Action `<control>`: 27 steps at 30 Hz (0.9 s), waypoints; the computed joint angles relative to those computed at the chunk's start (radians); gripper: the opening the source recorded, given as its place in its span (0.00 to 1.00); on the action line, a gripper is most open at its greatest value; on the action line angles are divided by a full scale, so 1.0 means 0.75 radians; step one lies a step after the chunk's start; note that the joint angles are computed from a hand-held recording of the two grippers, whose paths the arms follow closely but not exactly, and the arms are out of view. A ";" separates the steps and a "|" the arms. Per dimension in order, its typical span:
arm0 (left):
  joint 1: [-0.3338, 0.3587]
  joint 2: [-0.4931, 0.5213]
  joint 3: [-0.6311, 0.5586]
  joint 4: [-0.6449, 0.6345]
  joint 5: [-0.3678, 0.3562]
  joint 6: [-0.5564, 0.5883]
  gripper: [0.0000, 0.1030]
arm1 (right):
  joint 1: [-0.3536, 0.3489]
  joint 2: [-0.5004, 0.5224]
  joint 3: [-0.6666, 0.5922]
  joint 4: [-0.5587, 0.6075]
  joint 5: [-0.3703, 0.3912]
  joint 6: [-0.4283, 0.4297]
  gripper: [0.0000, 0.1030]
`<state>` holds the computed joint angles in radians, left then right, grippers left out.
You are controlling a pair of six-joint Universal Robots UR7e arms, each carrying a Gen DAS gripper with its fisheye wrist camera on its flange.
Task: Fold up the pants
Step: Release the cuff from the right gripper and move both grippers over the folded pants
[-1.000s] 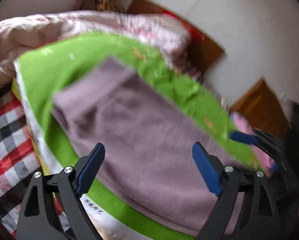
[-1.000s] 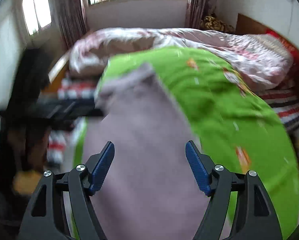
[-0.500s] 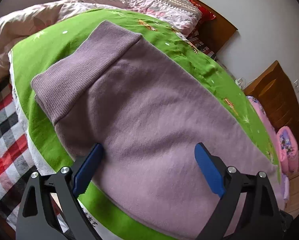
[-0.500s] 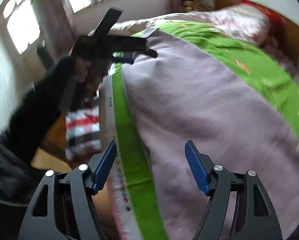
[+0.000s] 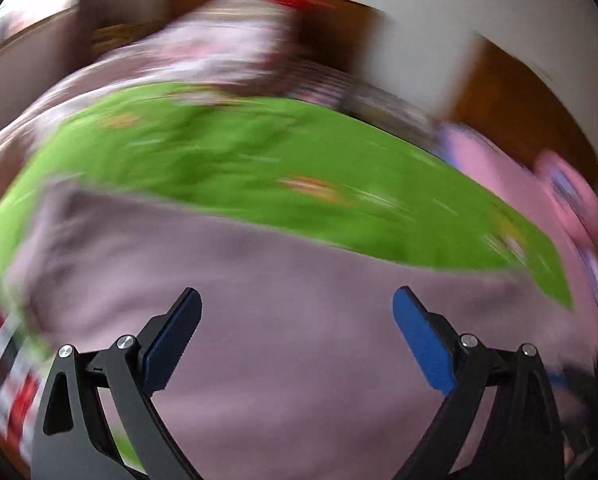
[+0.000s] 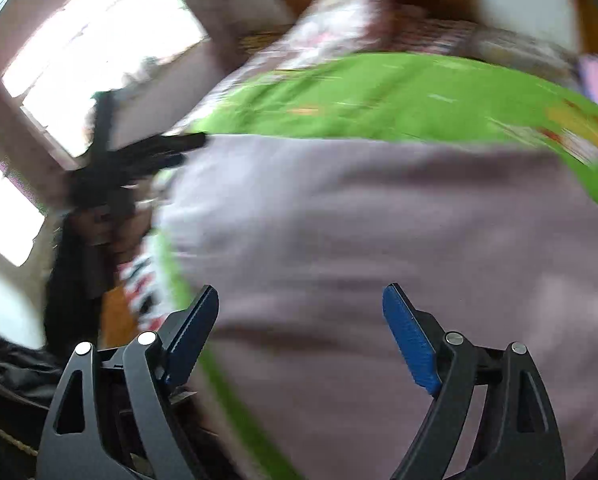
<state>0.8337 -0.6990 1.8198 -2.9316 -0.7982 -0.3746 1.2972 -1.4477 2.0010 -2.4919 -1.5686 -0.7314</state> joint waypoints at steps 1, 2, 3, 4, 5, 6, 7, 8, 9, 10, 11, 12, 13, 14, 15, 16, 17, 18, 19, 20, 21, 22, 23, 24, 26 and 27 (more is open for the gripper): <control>-0.003 0.040 -0.044 0.039 -0.044 0.036 0.94 | -0.012 -0.018 0.034 -0.029 -0.077 0.001 0.80; -0.001 0.086 -0.097 0.112 -0.066 0.046 0.94 | -0.021 -0.034 0.061 -0.026 -0.125 -0.002 0.82; 0.007 0.123 -0.139 0.185 -0.068 0.032 0.94 | -0.041 -0.069 0.110 -0.035 -0.136 -0.036 0.81; 0.026 0.157 -0.174 0.254 -0.071 0.002 0.94 | -0.055 -0.109 0.161 -0.069 -0.122 -0.093 0.82; 0.034 0.173 -0.182 0.268 -0.061 -0.003 0.96 | -0.066 -0.156 0.208 -0.062 -0.142 -0.142 0.82; 0.026 0.186 -0.173 0.226 -0.025 0.042 0.98 | -0.076 -0.196 0.246 -0.062 -0.155 -0.173 0.82; 0.026 0.202 -0.161 0.172 -0.003 0.090 0.98 | -0.103 -0.247 0.278 -0.041 -0.141 -0.190 0.82; 0.020 0.216 -0.166 0.170 0.033 0.113 0.99 | -0.133 -0.288 0.290 0.005 -0.107 -0.188 0.82; 0.016 0.224 -0.179 0.199 0.048 0.101 0.99 | -0.160 -0.321 0.287 0.064 -0.071 -0.187 0.82; 0.017 0.227 -0.205 0.265 0.056 0.068 0.99 | -0.193 -0.357 0.273 0.133 -0.034 -0.206 0.82; 0.018 0.226 -0.232 0.340 0.059 0.025 0.99 | -0.203 -0.381 0.260 0.189 -0.006 -0.203 0.81; 0.009 0.232 -0.276 0.457 0.072 -0.069 0.97 | -0.215 -0.399 0.254 0.209 0.020 -0.203 0.81; 0.002 0.228 -0.297 0.519 0.075 -0.111 0.97 | -0.242 -0.411 0.252 0.173 0.063 -0.209 0.82; -0.017 0.240 -0.333 0.524 0.066 -0.097 0.97 | -0.264 -0.442 0.260 0.082 0.111 -0.180 0.83; -0.043 0.247 -0.337 0.473 0.049 -0.037 0.98 | -0.271 -0.447 0.264 -0.018 0.126 -0.150 0.83; -0.063 0.271 -0.365 0.434 0.028 0.033 0.98 | -0.276 -0.438 0.267 -0.101 0.126 -0.130 0.83; -0.084 0.316 -0.423 0.389 -0.026 0.139 0.98 | -0.264 -0.408 0.266 -0.233 0.072 -0.099 0.83; -0.095 0.352 -0.464 0.370 -0.081 0.209 0.98 | -0.245 -0.370 0.256 -0.312 -0.003 -0.071 0.83; -0.102 0.398 -0.531 0.387 -0.138 0.271 0.98 | -0.220 -0.321 0.239 -0.382 -0.099 -0.041 0.83; -0.108 0.462 -0.620 0.428 -0.193 0.338 0.98 | -0.187 -0.261 0.229 -0.480 -0.206 -0.028 0.83; -0.113 0.522 -0.693 0.454 -0.223 0.390 0.98 | -0.173 -0.232 0.226 -0.539 -0.257 -0.045 0.83; -0.113 0.578 -0.765 0.481 -0.238 0.431 0.98 | -0.166 -0.209 0.227 -0.579 -0.283 -0.067 0.83; -0.109 0.652 -0.862 0.550 -0.234 0.442 0.98 | -0.164 -0.192 0.215 -0.563 -0.338 -0.056 0.84; -0.103 0.699 -0.930 0.610 -0.211 0.430 0.97 | -0.191 -0.190 0.202 -0.501 -0.388 -0.030 0.85; -0.083 0.771 -1.018 0.652 -0.169 0.407 0.99 | -0.263 -0.277 0.255 -0.478 -0.329 -0.114 0.85; -0.070 0.766 -1.001 0.597 -0.193 0.416 0.99 | -0.305 -0.342 0.279 -0.424 -0.281 -0.132 0.85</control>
<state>0.7815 -0.1245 1.0690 -2.4839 -0.9426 -0.0629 1.0683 -1.7045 2.2104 -2.8098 -1.7791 -0.8301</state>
